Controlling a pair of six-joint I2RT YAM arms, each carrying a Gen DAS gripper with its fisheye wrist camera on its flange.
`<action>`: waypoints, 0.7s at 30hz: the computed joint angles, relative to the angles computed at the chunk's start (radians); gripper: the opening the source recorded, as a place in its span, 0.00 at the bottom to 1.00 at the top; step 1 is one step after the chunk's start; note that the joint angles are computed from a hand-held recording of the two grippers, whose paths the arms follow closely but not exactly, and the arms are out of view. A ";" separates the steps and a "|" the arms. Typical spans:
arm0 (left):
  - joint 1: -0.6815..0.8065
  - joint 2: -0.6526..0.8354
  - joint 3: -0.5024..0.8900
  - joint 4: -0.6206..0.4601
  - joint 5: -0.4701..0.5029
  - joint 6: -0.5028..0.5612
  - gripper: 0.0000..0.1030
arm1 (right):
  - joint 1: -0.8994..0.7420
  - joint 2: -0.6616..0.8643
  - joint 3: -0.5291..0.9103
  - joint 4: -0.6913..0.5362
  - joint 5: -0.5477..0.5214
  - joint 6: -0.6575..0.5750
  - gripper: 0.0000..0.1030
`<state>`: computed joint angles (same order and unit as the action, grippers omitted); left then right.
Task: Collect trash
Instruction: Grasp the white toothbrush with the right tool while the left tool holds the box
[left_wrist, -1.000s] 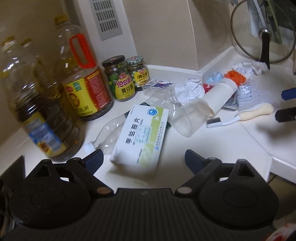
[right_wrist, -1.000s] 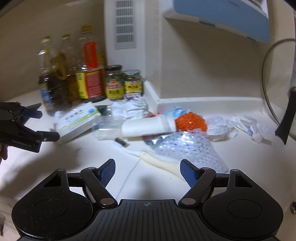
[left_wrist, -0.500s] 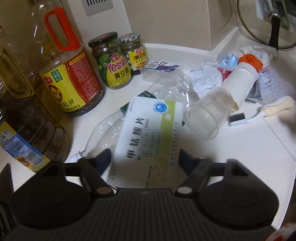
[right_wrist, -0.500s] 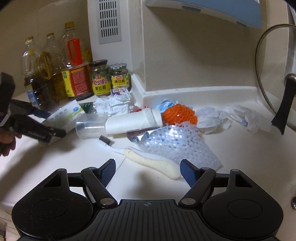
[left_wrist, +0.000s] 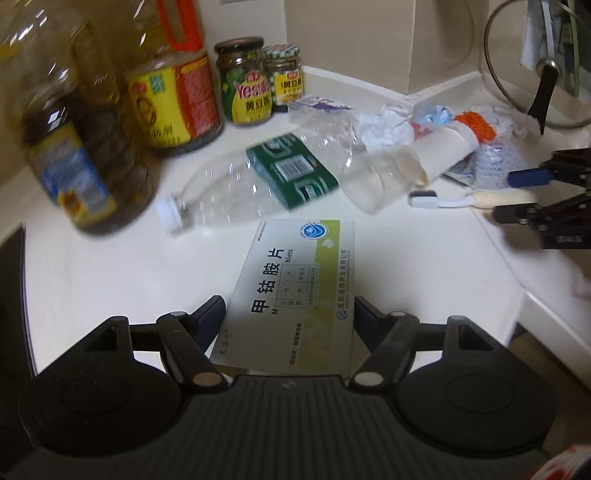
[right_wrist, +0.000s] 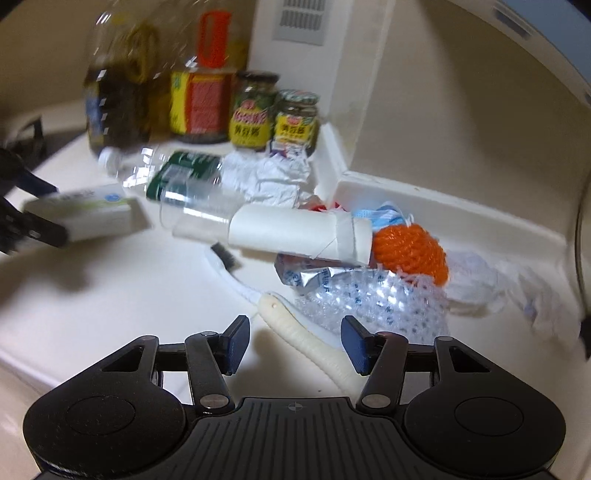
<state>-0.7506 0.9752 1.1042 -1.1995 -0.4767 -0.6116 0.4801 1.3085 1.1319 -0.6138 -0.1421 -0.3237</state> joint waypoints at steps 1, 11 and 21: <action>-0.032 -0.008 0.000 -0.020 -0.008 -0.045 0.70 | 0.000 0.003 0.014 -0.020 -0.004 -0.003 0.51; -0.163 -0.014 -0.012 -0.078 -0.063 -0.205 0.71 | 0.038 -0.006 0.067 -0.083 -0.007 -0.133 0.41; -0.172 -0.016 -0.019 -0.073 -0.077 -0.245 0.79 | -0.008 0.103 0.139 -0.149 -0.041 -0.222 0.32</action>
